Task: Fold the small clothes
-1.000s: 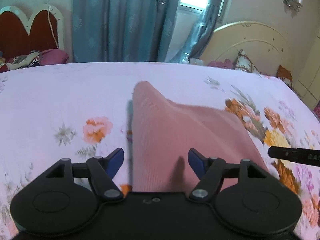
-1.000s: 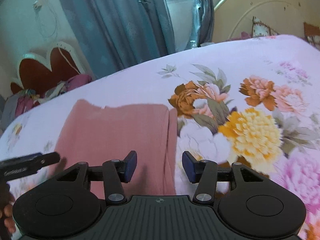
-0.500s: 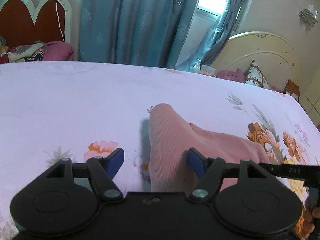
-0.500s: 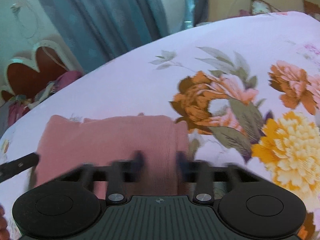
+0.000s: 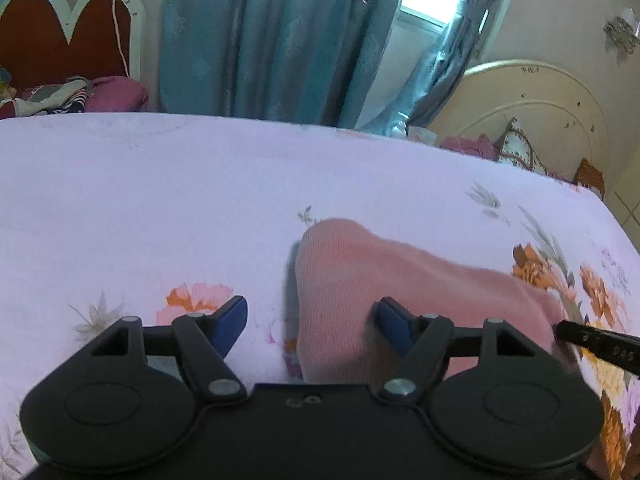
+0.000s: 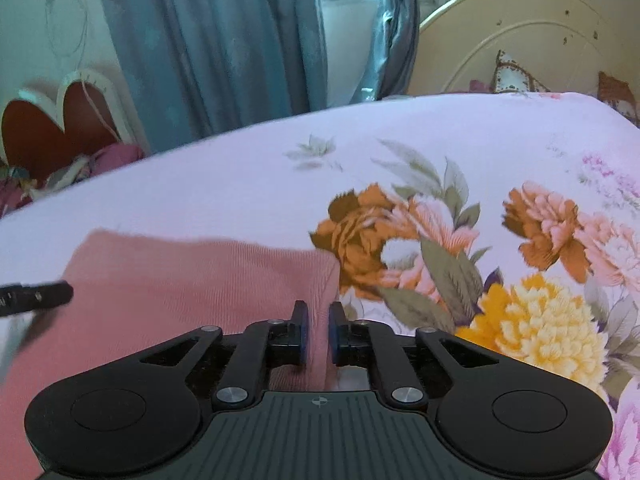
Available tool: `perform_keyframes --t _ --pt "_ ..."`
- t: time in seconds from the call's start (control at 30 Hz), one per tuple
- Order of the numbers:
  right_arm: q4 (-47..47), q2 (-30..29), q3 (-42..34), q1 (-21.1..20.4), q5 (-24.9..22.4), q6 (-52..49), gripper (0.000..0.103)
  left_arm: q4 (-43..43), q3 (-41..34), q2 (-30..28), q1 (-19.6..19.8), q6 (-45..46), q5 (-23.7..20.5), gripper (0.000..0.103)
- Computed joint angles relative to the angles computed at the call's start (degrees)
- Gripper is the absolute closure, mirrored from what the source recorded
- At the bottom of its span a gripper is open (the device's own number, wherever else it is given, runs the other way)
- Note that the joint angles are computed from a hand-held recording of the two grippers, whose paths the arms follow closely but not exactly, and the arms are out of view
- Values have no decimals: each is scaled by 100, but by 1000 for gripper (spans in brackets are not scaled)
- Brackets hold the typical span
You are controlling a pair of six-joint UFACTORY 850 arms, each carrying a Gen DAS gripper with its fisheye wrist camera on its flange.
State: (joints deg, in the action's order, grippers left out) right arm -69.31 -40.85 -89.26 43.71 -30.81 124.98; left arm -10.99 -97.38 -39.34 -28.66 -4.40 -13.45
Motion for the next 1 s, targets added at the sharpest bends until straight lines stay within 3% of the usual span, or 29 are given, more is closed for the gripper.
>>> perform_keyframes --t 0.1,0.17,0.2,0.23,0.33,0.57,0.73,0.9,0.97,1.0 --pt "-187 -96 -281 -18 -153 -85 88 533 -229 -153 -45 -558 -87 34" --pt "13 -248 -557 -76 16 -481 80 766 -384 -276 -84 -811 -159 34" --pt "175 -357 -711 -92 25 -745 61 1014 -431 -323 -107 -1049 -186 34" --pt "267 -472 -845 -94 -16 -924 49 1228 -461 -360 -122 -1266 -228 34" --pt "863 -743 -1037 -178 108 -1597 49 1806 -469 -421 -132 -1825 -264 34" --pt "913 -665 -752 -278 6 -1358 49 2141 -491 -421 -125 -2113 -364 31" --pt "46 -209 -276 -114 22 -552 49 2119 -149 -91 -115 -2051 -181 36" --pt "-373 14 -105 99 155 -505 49 1954 322 299 -138 -1775 42 37" --pt "-404 38 -98 178 199 -522 54 1886 560 483 -161 -1710 169 37" --pt "-362 51 -82 200 276 -581 67 1906 674 576 -172 -1713 211 37"
